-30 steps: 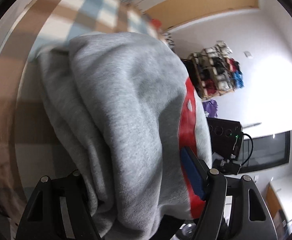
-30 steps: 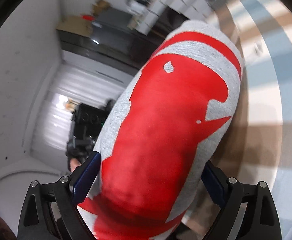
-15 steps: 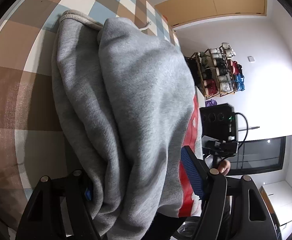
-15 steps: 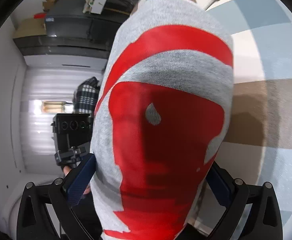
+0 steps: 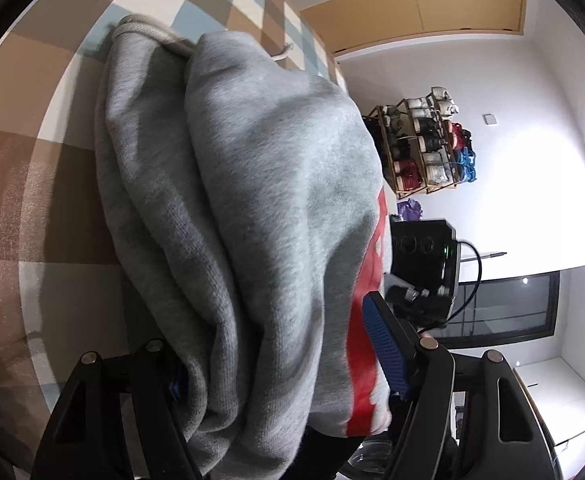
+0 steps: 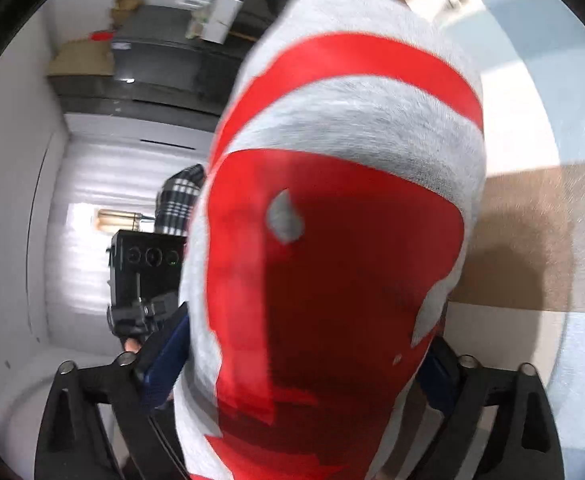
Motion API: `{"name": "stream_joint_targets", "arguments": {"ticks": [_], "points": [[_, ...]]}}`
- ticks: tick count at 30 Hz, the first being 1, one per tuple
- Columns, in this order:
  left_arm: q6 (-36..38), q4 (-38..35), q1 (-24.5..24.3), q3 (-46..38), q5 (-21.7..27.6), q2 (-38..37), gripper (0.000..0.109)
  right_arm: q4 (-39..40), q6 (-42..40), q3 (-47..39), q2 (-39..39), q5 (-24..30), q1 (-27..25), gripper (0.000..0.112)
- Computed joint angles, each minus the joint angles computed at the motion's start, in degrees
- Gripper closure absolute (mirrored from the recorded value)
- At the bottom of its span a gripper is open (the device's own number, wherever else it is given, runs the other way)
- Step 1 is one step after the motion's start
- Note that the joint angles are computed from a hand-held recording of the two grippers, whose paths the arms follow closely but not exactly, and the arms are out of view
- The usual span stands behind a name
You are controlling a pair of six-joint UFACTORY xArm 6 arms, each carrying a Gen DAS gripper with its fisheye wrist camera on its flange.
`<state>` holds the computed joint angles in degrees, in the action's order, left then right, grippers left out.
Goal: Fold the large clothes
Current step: 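Carry the held hoodie with both tools toward the grey cabinet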
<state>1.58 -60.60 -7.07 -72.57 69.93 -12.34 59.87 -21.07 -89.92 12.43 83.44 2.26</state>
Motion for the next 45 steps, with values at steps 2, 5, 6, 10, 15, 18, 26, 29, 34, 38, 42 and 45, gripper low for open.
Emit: {"name": "stream_joint_targets", "arguments": {"ticks": [2, 5, 6, 10, 15, 18, 26, 29, 34, 38, 42, 45], "points": [[-0.50, 1.16, -0.45, -1.08, 0.23, 0.05, 0.040, 0.52, -2.54, 2.74, -2.57, -1.49, -0.27, 0.023], [-1.35, 2.39, -1.17, -2.16, -0.20, 0.17, 0.040, -0.08, -4.21, 4.24, -4.55, -2.55, -0.48, 0.025], [-1.63, 2.48, -1.33, -2.24, -0.58, 0.10, 0.040, -0.25, -4.45, 4.31, -4.81, -2.58, -0.59, 0.025], [-1.53, 2.26, -0.78, -2.70, -1.05, -0.56, 0.040, 0.70, -4.45, 3.07, -4.58, -1.67, -0.76, 0.026], [-1.64, 3.71, 0.27, -4.30, -0.02, -1.01, 0.040, 1.76, -3.16, 0.43, -3.92, -2.52, 1.40, 0.026], [-2.34, 4.93, 0.63, -6.10, 0.12, -1.03, 0.040, 3.23, -2.63, -1.48, -3.39, -2.64, 1.99, 0.026], [-3.16, 6.99, 3.87, -14.14, 1.87, -0.89, 0.040, 7.34, -1.25, -7.69, -2.09, -2.27, 3.61, 0.026], [-4.15, 8.16, 5.71, -18.25, 2.98, -0.11, 0.040, 7.88, 1.00, -13.68, 0.29, -2.24, 5.27, 0.026], [-6.05, 10.78, 8.36, -24.58, 5.21, 1.62, 0.040, 8.17, 5.49, -24.52, 5.84, -3.23, 9.26, 0.026], [-6.59, 10.95, 10.41, -26.65, 5.43, 1.63, 0.040, 10.36, 6.95, -29.36, 8.96, -3.95, 11.12, 0.026], [-6.61, 11.77, 11.58, -27.31, 5.18, 1.09, 0.040, 11.32, 9.09, -37.17, 14.11, -4.51, 13.16, 0.026], [-6.76, 12.48, 11.82, -27.08, 3.98, 0.43, 0.040, 11.68, 11.18, -45.08, 18.76, -4.12, 14.44, 0.026]]}}
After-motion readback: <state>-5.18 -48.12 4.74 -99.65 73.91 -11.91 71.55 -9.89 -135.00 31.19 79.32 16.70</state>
